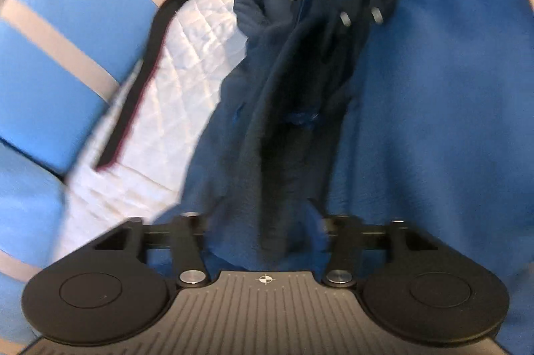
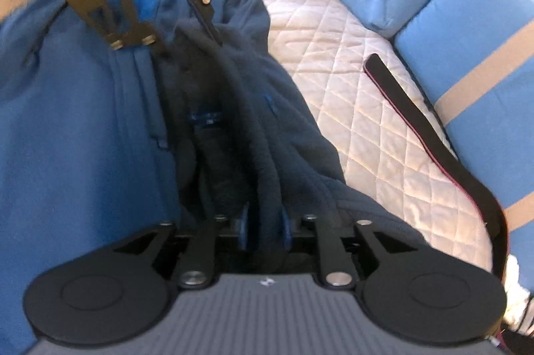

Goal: Fold clothes

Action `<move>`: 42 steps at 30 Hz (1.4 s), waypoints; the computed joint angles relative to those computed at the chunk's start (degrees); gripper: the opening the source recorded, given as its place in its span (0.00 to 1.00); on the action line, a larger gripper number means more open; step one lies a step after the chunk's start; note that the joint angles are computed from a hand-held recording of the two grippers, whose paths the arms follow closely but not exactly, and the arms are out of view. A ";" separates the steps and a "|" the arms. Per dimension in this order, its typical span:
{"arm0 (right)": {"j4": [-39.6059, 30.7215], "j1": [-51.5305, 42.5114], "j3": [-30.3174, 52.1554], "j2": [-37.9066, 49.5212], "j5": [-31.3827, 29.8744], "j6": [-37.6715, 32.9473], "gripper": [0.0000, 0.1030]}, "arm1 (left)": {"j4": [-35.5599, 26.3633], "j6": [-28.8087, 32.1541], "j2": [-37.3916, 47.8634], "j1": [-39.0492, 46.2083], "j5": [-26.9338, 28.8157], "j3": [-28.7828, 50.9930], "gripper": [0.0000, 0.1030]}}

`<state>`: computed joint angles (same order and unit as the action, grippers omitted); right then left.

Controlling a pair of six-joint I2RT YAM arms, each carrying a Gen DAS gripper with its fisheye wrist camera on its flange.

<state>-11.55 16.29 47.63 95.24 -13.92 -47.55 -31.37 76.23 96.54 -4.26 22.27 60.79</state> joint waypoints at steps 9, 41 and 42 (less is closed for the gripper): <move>-14.54 -6.38 11.01 -1.35 -20.84 8.59 0.58 | -3.87 -39.80 9.17 2.27 14.39 17.43 0.51; -28.22 -24.55 5.57 -17.83 -13.78 18.03 0.90 | -7.23 -32.51 -8.36 23.45 6.95 3.59 0.60; -29.74 -27.26 5.53 -18.15 -15.19 17.57 0.90 | -8.38 -31.92 -8.71 26.08 7.89 3.91 0.62</move>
